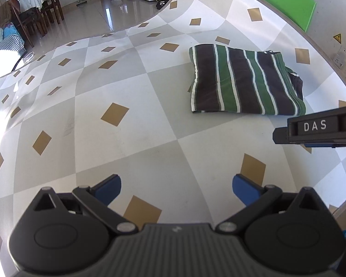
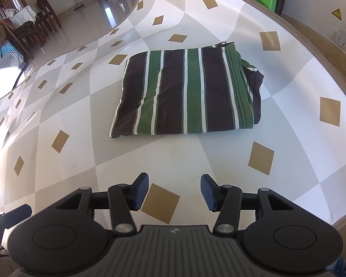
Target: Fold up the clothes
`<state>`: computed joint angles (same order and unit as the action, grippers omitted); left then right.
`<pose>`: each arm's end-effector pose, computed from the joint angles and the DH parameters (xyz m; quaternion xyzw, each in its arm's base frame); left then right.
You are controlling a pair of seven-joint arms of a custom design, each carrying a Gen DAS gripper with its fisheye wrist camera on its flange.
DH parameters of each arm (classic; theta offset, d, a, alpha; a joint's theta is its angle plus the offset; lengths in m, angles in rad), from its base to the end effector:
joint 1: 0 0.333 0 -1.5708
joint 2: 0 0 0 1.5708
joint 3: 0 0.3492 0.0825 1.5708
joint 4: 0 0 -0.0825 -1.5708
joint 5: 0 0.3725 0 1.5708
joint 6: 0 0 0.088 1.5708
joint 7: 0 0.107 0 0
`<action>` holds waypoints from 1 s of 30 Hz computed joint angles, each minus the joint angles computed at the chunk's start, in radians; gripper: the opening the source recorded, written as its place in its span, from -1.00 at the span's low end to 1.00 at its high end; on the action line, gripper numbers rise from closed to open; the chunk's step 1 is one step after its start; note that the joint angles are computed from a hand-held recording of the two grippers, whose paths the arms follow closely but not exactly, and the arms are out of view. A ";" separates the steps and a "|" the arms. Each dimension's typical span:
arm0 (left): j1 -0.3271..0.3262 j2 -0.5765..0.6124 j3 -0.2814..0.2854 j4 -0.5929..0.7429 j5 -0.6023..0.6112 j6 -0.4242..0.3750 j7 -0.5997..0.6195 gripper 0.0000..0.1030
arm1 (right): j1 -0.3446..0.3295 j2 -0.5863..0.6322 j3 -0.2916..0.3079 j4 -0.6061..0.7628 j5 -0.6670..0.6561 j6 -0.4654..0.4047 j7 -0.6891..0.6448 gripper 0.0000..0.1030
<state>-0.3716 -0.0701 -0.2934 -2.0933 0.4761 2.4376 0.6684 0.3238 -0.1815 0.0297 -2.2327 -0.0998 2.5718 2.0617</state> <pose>0.4337 -0.3435 0.5345 -0.6556 0.7022 -0.1966 0.1962 0.4833 0.1810 0.5432 -0.6596 0.7052 -0.1282 0.2261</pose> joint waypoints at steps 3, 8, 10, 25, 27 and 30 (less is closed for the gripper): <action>0.002 -0.026 0.001 -0.025 0.001 -0.006 -0.008 1.00 | 0.013 -0.002 0.005 -0.006 0.015 0.000 -0.012 -0.05; 0.006 -0.079 0.007 -0.082 -0.016 -0.022 -0.017 1.00 | 0.039 0.002 0.018 -0.012 0.027 -0.003 -0.034 -0.05; 0.010 -0.102 0.012 -0.108 -0.023 -0.028 -0.026 1.00 | 0.053 0.006 0.023 -0.012 0.043 -0.007 -0.049 -0.05; 0.041 -0.293 0.047 -0.283 -0.040 -0.055 -0.091 1.00 | 0.140 0.027 0.059 0.005 0.157 0.003 -0.181 -0.04; 0.048 -0.320 0.054 -0.300 -0.037 -0.060 -0.097 1.00 | 0.146 0.026 0.058 0.015 0.172 0.012 -0.189 -0.04; 0.061 -0.363 0.061 -0.316 -0.021 -0.072 -0.098 1.00 | 0.160 0.021 0.053 0.027 0.215 0.025 -0.218 -0.04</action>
